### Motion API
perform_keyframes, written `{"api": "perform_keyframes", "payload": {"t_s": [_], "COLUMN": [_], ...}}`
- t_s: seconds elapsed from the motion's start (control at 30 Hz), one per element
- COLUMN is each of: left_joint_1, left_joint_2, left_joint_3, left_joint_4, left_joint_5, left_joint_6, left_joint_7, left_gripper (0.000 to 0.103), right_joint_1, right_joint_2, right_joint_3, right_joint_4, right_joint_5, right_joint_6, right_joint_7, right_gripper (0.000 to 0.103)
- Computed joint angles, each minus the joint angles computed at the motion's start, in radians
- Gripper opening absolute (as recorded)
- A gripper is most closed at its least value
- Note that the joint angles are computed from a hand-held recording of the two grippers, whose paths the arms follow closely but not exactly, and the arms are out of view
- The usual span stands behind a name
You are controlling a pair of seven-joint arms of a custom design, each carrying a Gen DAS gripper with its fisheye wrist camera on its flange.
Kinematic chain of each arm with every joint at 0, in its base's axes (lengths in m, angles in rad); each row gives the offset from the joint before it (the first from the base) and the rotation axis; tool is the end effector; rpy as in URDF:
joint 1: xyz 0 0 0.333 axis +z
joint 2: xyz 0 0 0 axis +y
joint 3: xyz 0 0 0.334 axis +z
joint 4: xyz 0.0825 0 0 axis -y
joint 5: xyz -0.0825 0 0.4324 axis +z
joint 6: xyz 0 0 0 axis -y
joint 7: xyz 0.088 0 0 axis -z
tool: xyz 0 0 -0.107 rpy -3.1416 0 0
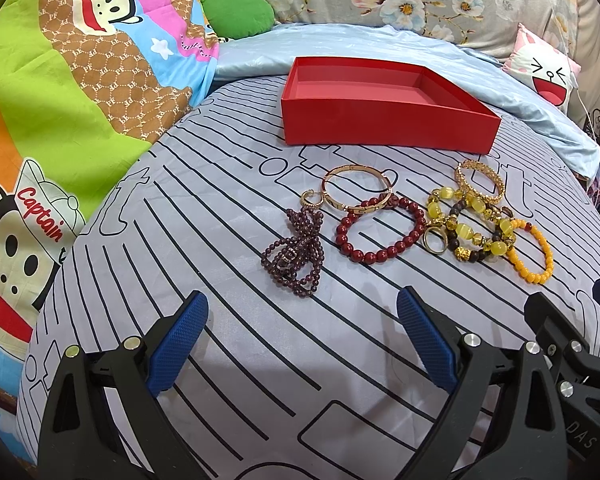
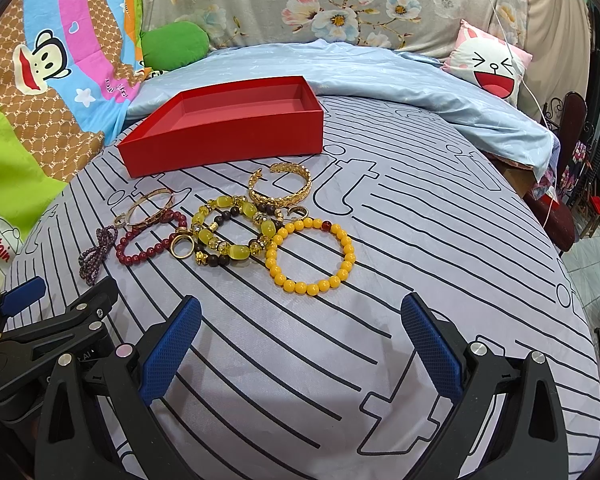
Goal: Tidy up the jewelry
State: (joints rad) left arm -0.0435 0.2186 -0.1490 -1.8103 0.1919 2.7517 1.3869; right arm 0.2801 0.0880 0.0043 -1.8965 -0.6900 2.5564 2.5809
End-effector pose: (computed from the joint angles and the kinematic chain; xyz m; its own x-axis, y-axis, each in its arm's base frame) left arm 0.7002 -0.1363 0.5031 -0.1356 -0.9906 -0.0177 -0.7357 0.1127 -0.6678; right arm 0.6417 0.1970 0.5148 -0.2495 -0.9684 -0.0009 -0.7022 0.1815 -0.6884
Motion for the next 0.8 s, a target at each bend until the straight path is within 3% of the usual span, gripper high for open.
{"api": "perform_keyframes", "payload": {"t_s": [0.2,0.3,0.5,0.8], "left_joint_1": [0.005,0.039,0.073,0.052], "left_joint_2": [-0.001,0.008,0.03,0.08], "left_joint_3": [-0.004,-0.034,-0.027,-0.008], "left_joint_4": [0.0,0.023,0.07,0.142], "left_joint_5": [-0.012,-0.121,-0.237,-0.137], "left_joint_6": [-0.004,-0.047,-0.104,-0.14], "left_joint_7": [0.007,0.08,0.081,0.098], "left_gripper": [0.091,0.094,0.095,0.094], "right_joint_1": [-0.002,-0.007,-0.017,-0.021], "right_joint_2": [-0.003,-0.019,-0.021,0.009], "right_joint_3": [-0.001,-0.002,0.003,-0.007], "right_joint_4": [-0.005,-0.026,-0.02,0.012], "right_joint_5": [0.013,0.011,0.014,0.077], "right_joint_6": [0.009,0.019,0.016,0.006], "right_joint_7": [-0.01,-0.015,-0.013,-0.044], "right_gripper": [0.097,0.097,0.096,0.096]}}
